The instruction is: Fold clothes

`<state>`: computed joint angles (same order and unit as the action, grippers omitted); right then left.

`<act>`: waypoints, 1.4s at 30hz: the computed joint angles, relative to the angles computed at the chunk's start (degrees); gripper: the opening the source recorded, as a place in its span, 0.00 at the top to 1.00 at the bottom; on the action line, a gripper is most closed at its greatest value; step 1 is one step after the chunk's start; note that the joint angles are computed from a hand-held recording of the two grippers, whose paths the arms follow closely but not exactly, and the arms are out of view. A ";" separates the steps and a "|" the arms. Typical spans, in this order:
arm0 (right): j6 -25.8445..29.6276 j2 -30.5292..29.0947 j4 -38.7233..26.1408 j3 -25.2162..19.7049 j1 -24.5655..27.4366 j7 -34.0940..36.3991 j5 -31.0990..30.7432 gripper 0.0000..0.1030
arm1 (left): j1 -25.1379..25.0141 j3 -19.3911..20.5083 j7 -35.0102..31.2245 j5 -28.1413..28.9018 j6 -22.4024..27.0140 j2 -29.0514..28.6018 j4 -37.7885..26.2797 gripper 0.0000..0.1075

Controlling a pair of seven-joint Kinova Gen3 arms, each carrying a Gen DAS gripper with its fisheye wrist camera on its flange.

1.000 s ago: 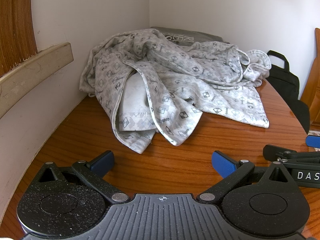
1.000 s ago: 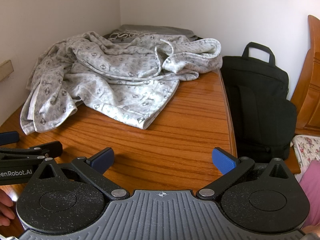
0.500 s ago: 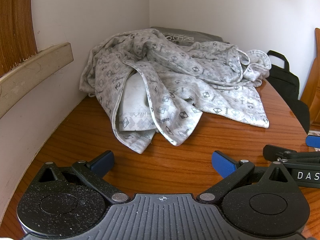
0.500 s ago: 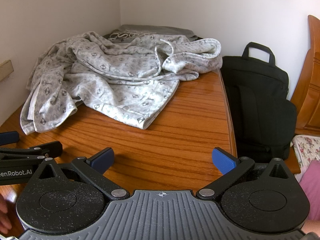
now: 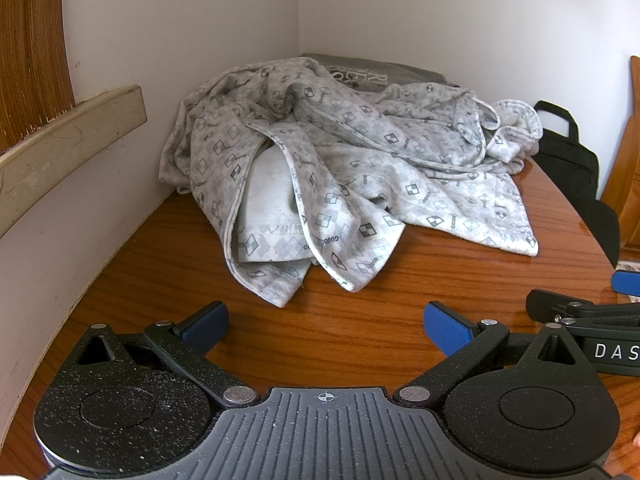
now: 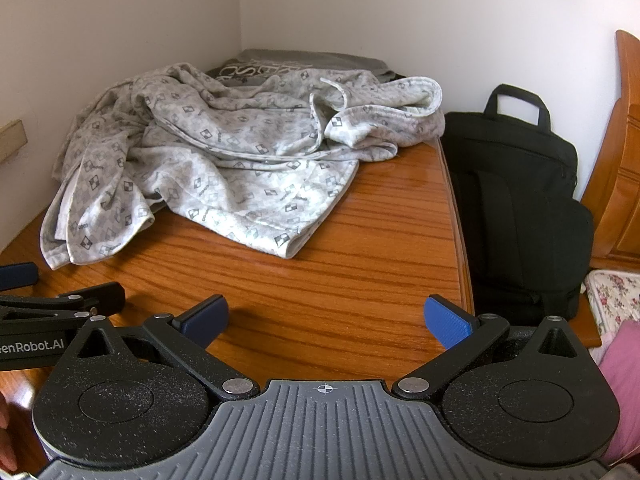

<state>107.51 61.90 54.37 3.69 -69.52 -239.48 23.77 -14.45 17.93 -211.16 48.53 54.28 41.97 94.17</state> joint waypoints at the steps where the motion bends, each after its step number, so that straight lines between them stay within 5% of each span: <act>1: 0.00 0.00 0.00 0.00 0.00 0.00 0.00 0.00 | 0.01 -0.01 -0.01 0.01 0.01 0.00 0.00 0.04; 14: -0.01 0.07 -0.06 0.00 0.07 0.09 0.05 0.00 | -0.71 -0.01 0.30 1.24 0.28 -0.26 0.04 0.04; 22: -0.52 -0.15 0.55 -0.08 -0.31 0.28 0.35 0.00 | -3.13 -0.40 7.18 3.90 10.37 1.21 -4.62 0.04; 30: -9.75 -5.18 12.84 -1.61 -3.87 2.47 6.54 0.00 | -3.95 -1.58 6.59 8.27 13.65 0.38 -3.96 0.04; 42: -18.15 -11.27 20.79 -3.44 -3.71 13.80 14.88 0.00 | -4.34 -2.69 8.51 10.64 17.24 1.15 -5.51 0.04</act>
<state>89.36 50.63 75.17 0.25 -73.23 -225.68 38.65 -18.78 15.23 -202.65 59.17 71.52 43.12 88.66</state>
